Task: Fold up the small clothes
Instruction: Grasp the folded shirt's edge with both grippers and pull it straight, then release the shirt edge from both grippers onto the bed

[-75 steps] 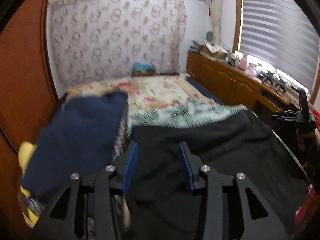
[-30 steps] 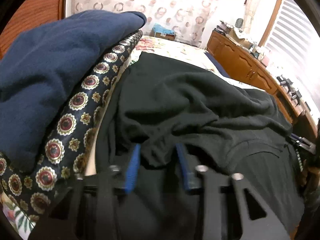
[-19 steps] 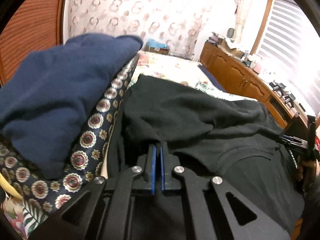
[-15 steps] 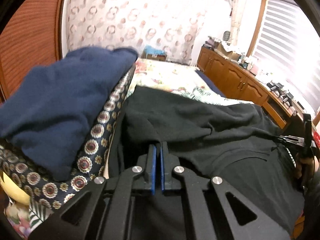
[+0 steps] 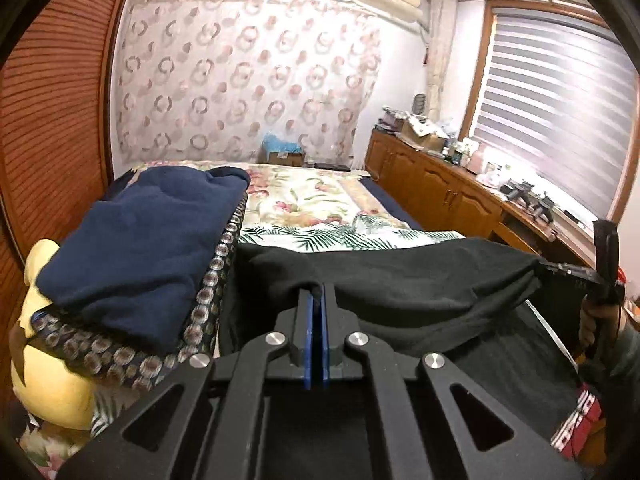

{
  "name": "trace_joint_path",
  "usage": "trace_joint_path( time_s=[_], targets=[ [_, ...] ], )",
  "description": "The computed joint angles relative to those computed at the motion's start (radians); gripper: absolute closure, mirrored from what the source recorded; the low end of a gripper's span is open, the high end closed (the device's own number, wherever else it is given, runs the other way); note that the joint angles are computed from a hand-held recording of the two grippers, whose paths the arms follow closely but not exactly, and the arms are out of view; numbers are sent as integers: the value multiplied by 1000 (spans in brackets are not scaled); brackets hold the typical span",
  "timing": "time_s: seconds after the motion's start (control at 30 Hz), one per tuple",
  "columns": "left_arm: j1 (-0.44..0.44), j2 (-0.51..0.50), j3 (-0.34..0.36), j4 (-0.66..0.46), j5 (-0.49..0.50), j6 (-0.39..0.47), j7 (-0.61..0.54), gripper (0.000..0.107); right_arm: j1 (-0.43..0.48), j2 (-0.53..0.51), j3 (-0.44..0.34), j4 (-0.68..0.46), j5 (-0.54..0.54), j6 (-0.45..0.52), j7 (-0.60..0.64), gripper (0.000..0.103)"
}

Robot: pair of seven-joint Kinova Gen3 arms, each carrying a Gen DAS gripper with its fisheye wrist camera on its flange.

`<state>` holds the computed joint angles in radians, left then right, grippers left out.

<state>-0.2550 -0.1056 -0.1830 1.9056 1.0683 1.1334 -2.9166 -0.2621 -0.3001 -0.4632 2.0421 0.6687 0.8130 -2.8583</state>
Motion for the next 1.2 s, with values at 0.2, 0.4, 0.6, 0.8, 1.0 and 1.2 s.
trace_joint_path(
  time_s=[0.2, 0.4, 0.6, 0.8, 1.0, 1.2],
  targets=[
    [-81, -36, -108, 38, -43, 161, -88, 107, -17, -103, -100, -20, -74, 87, 12, 99],
    [-153, -64, -153, 50, -104, 274, -118, 107, 15, -143, -235, -110, -154, 242, 64, 99],
    [-178, -128, -177, 88, -177, 267, -143, 106, 48, -139, -316, -192, -224, 373, 132, 99],
    [-140, -137, -129, 135, -284, 124, -109, 98, 64, -86, -390, -149, -255, 400, 86, 98],
    [-97, -151, -159, 144, -315, 67, -96, 78, 22, -40, -380, -127, -220, 444, 9, 81],
    [-71, -117, -131, 150, -345, 2, -51, 72, -32, -15, -354, -116, -131, 427, -48, 53]
  ],
)
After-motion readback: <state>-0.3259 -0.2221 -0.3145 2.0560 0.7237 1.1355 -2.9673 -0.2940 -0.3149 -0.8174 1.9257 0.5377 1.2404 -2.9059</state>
